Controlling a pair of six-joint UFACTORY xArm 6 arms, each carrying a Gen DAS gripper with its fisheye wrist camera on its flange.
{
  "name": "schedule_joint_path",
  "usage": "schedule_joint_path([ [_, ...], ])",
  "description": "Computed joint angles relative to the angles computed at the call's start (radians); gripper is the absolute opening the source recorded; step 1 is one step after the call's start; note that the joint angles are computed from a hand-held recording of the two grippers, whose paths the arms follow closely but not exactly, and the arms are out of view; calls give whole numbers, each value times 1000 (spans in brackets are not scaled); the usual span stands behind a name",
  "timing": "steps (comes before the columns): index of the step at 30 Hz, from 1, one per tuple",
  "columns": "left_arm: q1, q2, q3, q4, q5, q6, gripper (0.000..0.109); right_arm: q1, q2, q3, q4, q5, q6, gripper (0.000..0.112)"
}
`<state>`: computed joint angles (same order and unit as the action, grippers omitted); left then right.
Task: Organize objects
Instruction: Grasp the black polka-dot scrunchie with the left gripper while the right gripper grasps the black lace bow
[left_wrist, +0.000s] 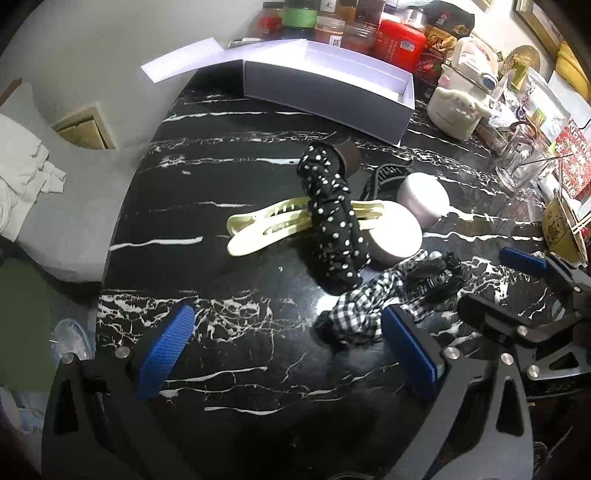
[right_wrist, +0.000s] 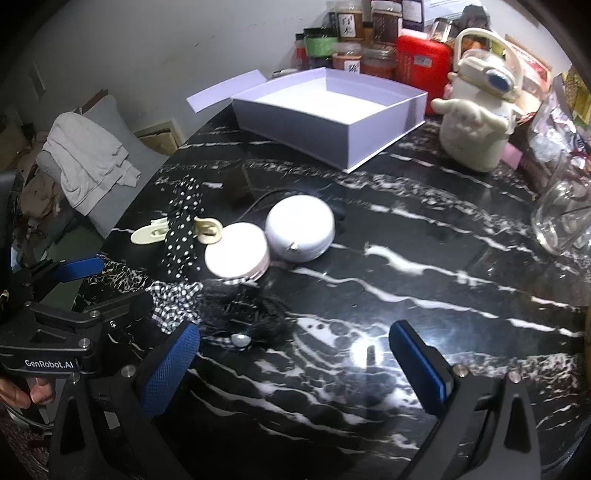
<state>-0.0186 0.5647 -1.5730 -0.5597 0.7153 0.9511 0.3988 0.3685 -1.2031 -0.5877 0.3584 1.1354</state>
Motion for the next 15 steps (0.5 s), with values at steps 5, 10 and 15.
schedule_joint_path([
  [5, 11, 18, -26, -33, 35, 15, 100, 3, 31, -25, 44, -15, -38, 103],
  [10, 13, 36, -57, -74, 66, 35, 96, -5, 50, -27, 126, -62, -113, 99],
  [15, 2, 63, -102, -85, 115, 35, 86, -14, 56, -5, 277, -129, -240, 81],
])
